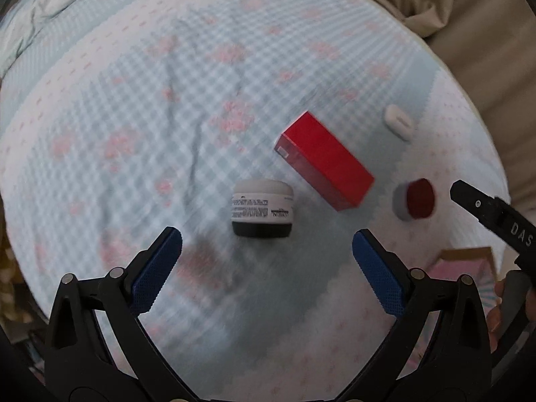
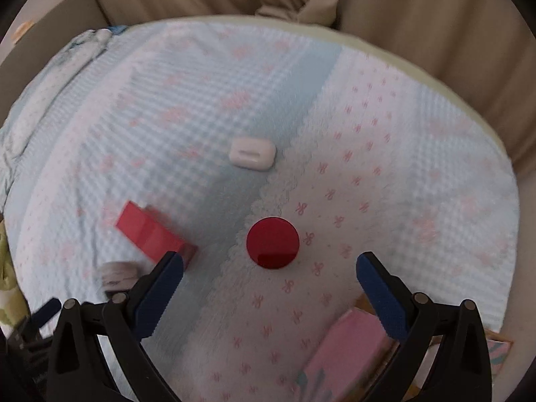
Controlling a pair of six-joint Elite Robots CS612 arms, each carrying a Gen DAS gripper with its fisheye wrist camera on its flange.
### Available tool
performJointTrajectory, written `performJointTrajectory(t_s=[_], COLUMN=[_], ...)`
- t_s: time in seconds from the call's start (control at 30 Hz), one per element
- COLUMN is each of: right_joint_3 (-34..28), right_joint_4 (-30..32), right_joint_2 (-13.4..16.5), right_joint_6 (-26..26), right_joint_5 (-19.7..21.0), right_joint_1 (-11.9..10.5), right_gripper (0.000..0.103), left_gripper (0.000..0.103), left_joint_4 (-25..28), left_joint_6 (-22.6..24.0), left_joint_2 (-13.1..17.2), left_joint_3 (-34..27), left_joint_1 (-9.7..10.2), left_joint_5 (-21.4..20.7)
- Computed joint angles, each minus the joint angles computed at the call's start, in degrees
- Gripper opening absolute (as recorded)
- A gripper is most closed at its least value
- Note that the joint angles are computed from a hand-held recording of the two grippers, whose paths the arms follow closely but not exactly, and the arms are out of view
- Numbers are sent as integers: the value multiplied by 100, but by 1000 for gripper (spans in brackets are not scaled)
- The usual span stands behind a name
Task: Organize rigid objects
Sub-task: 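Move the left tool to the small jar while the right tool approaches the red lid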
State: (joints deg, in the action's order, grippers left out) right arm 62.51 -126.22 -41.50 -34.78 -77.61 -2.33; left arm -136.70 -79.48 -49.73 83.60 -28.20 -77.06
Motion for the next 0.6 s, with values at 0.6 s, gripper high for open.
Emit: performJointTrajectory(t_s=[0.6], right_joint_3=[-646], right_joint_4=[375], right_joint_2=[733], right_joint_6=[265], right_joint_5=[-785], right_joint_1=[231], right_gripper=[85], left_gripper=[86], left_joint_4=[-131], left_joint_6=[74], left_joint_2=[503], left_joint_3=[-234], left_joint_1=[130], left_joint_5=[-158])
